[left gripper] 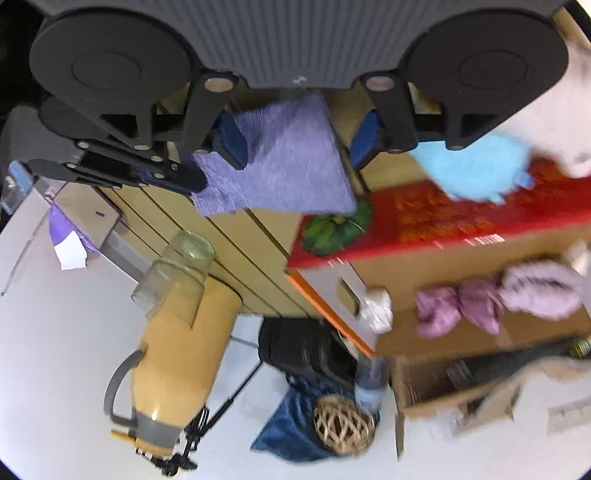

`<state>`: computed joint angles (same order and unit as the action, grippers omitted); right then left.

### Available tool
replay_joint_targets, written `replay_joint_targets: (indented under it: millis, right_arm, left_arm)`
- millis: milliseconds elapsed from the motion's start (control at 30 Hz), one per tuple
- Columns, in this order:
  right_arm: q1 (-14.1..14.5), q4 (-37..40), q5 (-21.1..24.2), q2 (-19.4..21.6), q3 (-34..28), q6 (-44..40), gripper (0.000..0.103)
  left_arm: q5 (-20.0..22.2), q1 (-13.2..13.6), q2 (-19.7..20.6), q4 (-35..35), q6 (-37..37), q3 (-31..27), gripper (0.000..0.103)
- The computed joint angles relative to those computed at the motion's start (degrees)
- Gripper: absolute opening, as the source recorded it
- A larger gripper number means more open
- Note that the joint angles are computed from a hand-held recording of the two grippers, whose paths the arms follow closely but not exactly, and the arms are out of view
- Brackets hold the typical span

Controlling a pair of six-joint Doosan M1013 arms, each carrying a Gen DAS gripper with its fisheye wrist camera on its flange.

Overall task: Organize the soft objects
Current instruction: 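Carry the purple knit cloth into the box and open both grippers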

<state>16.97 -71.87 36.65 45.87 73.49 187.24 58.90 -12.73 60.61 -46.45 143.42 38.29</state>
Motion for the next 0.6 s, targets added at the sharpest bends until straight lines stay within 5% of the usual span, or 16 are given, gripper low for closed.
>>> replay_joint_targets:
  millis: [33,100,267,600]
  right_arm:
    - [-0.1,0.7,0.2,0.0,-0.1,0.0,0.003]
    - [-0.3,-0.3,-0.1,-0.2,0.6,1.5,0.003]
    - [-0.8,-2.6,-4.0,-1.2,2.5,6.0,0.003]
    - [1.0,-31.1,-8.5,-5.2,6.8,32.6,0.002]
  left_arm:
    - [1.4,-0.2,0.7,1.0,-1.7,-1.3,0.064]
    - [4.0,-0.1,2.0,0.1,-2.8,-3.2,0.034]
    - [2.9,0.3,1.1,-4.0,-0.2,-1.0,0.008]
    - [2.9,3.7,-4.3,-16.0,7.1,6.2,0.007]
